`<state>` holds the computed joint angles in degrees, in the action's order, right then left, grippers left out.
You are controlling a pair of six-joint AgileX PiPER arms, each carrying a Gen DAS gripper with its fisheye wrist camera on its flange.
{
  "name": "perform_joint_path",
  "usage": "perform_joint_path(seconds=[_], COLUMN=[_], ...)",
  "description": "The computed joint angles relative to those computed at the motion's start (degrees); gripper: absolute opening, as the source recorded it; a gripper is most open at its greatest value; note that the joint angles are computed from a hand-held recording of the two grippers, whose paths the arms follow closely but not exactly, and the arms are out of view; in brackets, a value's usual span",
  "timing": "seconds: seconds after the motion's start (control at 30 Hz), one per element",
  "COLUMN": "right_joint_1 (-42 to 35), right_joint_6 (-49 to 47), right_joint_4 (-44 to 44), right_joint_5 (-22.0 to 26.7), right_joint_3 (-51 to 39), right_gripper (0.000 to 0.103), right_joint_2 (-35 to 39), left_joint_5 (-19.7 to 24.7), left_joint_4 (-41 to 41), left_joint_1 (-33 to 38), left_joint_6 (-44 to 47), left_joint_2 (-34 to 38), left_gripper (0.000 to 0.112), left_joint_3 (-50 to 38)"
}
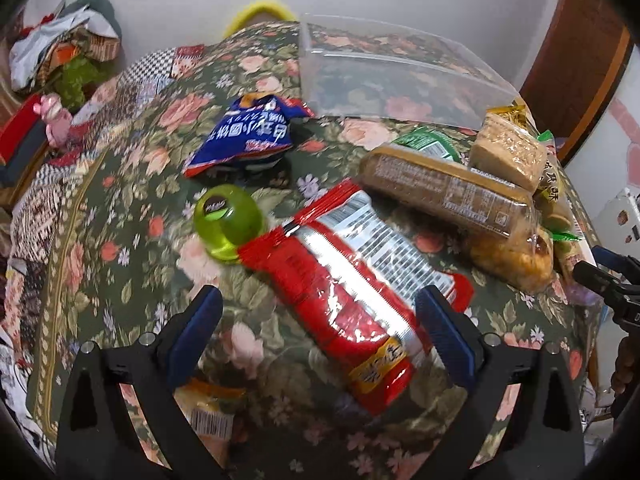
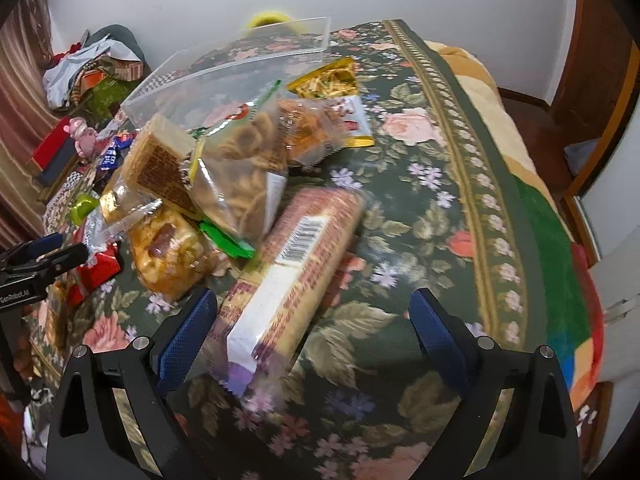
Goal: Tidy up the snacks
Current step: 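Grasp the red chip bag with the left gripper while the right grasps the cake bar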
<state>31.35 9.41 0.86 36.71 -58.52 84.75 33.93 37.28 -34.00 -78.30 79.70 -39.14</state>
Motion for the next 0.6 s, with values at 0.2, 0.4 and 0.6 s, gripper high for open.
perform_joint_path(seconds=[0.2, 0.4, 0.6], right_joint_1=[-0.47, 1.85, 1.52], right_joint_6=[-1.78, -1.31, -2.44], right_joint_4=[1.82, -0.30, 0.71], right_joint_5=[0.91, 0.14, -0.02], right_joint_3=[-2.31, -5.01, -4.96], right_gripper=[0.084, 0.071, 0.057], right_joint_2=[0.64, 4.72, 6.11], left_joint_5=[-4.58, -4.37, -9.66], left_joint_4=[-5.07, -5.78, -7.56], left_joint_1=[2.79, 3.84, 6.06], left_joint_6=[4.35, 4.79, 4.44], left_joint_2=[-0.05, 5.84, 7.57], left_gripper=[0.099, 0.100, 0.102], left_joint_3=[-1.37, -5.05, -3.18])
